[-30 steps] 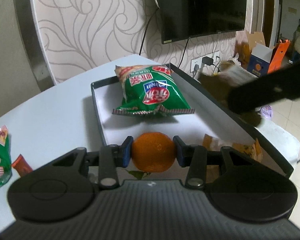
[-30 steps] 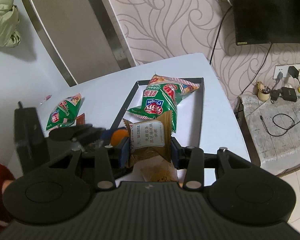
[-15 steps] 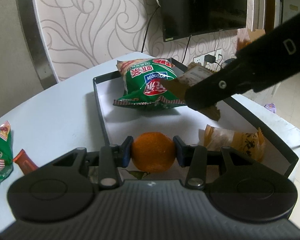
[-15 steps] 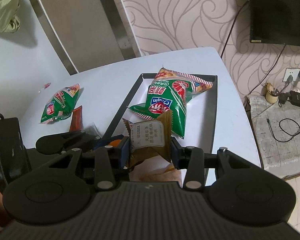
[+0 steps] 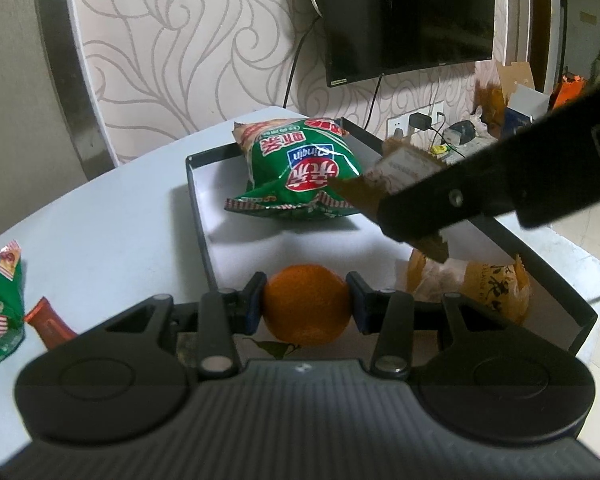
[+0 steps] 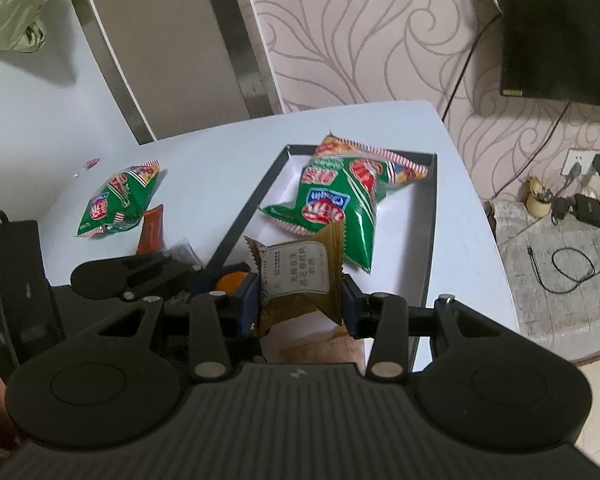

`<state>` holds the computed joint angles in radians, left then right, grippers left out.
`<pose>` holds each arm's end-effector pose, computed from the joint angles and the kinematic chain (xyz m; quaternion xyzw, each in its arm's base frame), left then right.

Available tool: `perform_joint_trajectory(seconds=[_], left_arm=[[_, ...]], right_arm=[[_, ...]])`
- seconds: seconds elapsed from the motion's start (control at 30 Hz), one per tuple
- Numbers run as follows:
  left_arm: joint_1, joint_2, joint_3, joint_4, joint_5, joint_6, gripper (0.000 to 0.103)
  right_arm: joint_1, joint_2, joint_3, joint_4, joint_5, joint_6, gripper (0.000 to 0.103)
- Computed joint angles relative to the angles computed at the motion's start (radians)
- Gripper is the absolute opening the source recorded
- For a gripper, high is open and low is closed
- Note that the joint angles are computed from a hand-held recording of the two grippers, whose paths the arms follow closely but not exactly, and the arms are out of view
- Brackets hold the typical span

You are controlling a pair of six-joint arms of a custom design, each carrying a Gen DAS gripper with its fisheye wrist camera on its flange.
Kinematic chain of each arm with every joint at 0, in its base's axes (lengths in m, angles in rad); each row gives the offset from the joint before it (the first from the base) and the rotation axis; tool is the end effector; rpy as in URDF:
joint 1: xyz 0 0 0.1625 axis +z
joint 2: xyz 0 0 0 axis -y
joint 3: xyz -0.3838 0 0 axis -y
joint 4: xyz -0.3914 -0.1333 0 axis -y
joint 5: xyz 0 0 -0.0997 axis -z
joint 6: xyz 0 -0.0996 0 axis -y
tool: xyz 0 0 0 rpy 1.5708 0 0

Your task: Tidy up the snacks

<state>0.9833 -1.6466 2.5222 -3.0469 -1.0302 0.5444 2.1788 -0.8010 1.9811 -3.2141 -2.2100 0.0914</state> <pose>-0.0416 -0.3954 0.2305 0.4270 0.8194 -0.2905 0.2489 0.3697 -0.4019 0.0492 0.1663 -0.9118 0.3095 0.2126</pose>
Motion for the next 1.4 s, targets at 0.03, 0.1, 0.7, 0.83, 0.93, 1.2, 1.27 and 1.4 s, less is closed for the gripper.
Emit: perform_joint_trajectory(seconds=[0.03,0.1,0.7,0.83,0.93,1.2,1.27,1.4], left_arm=[[-0.001,0.0,0.0,0.004,0.0,-0.002,0.046],[-0.002,0.0,-0.001,0.012,-0.002,-0.008,0.047],[0.005,0.013,-0.007,0.006,-0.013,-0.022,0.047],[0.007,0.019,-0.009,0.004,-0.013,-0.024,0.047],[0.008,0.019,-0.01,0.005,-0.014,-0.025,0.047],[0.008,0.018,-0.01,0.008,-0.015,-0.025,0.047],[0.008,0.017,-0.01,0.008,-0.015,-0.025,0.047],[0.009,0.018,-0.011,0.01,-0.015,-0.025,0.047]], right_arm=[[-0.003,-0.003,0.004,0.002,0.002,0.008,0.048],[-0.008,-0.006,0.01,0.006,0.009,0.018,0.048],[-0.024,0.005,-0.022,0.031,0.039,-0.024,0.048],[-0.028,0.005,-0.024,0.032,0.041,-0.026,0.048],[-0.029,0.005,-0.024,0.032,0.042,-0.027,0.048],[-0.032,0.005,-0.024,0.03,0.043,-0.029,0.048],[-0.032,0.006,-0.024,0.03,0.043,-0.028,0.048],[-0.032,0.008,-0.027,0.033,0.043,-0.027,0.048]])
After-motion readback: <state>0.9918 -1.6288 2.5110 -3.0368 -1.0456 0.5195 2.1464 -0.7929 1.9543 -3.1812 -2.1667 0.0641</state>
